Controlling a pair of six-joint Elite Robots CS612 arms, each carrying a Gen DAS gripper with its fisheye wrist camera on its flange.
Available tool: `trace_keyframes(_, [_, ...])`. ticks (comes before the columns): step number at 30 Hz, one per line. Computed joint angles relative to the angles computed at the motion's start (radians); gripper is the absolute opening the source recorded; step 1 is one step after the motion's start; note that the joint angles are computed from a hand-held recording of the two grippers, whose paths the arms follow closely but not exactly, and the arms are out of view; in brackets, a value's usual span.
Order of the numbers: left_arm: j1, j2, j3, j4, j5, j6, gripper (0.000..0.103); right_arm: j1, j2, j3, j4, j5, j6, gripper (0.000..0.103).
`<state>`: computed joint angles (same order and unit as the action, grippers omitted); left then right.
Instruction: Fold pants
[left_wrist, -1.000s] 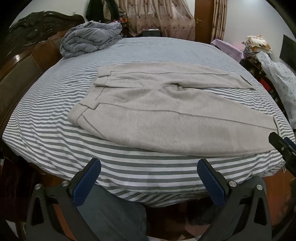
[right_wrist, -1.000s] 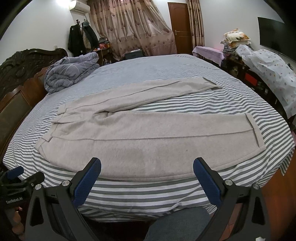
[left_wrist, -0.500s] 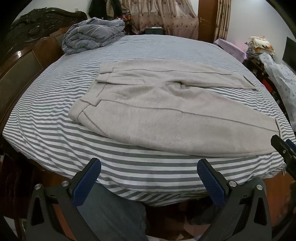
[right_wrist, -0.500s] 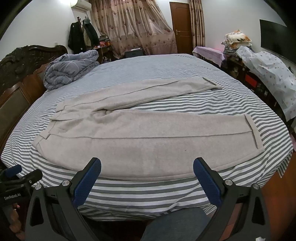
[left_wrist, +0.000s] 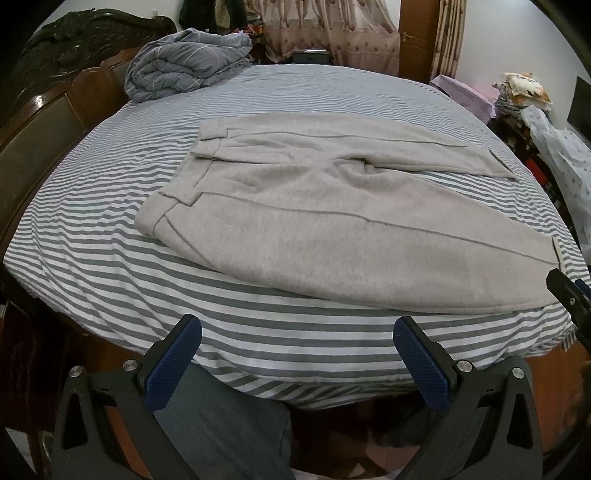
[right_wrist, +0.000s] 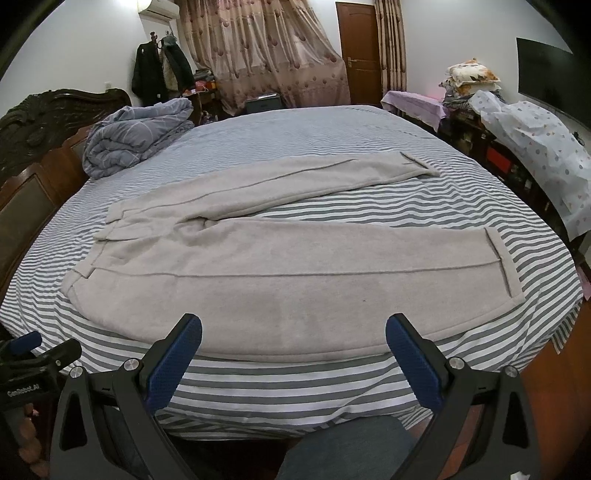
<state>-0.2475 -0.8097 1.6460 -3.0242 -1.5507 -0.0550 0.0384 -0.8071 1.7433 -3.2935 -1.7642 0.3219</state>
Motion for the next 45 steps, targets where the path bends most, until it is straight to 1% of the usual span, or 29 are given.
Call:
trace_keyframes(14, [-0.005,0.015,-0.020,0.005,0.016,0.017,0.103,-0.007,0.008,-0.014,0.028,-0.009,-0.003,0.099])
trace_keyframes(19, [-0.006,0.020,-0.029,0.010,0.019,0.024,0.103,-0.004,0.012,-0.028,0.057,-0.019,-0.006,0.099])
trace_keyframes(30, [-0.005,0.049,-0.080,0.048,0.015,0.029,0.103,-0.009,0.025,-0.070,0.131,-0.008,-0.028,0.099])
trace_keyframes(38, [0.009,0.081,-0.136,0.060,0.003,0.032,0.103,-0.006,0.047,-0.124,0.188,-0.012,-0.053,0.099])
trace_keyframes(45, [0.035,0.129,-0.230,0.086,0.002,0.035,0.103,-0.013,0.074,-0.178,0.240,0.024,-0.036,0.099])
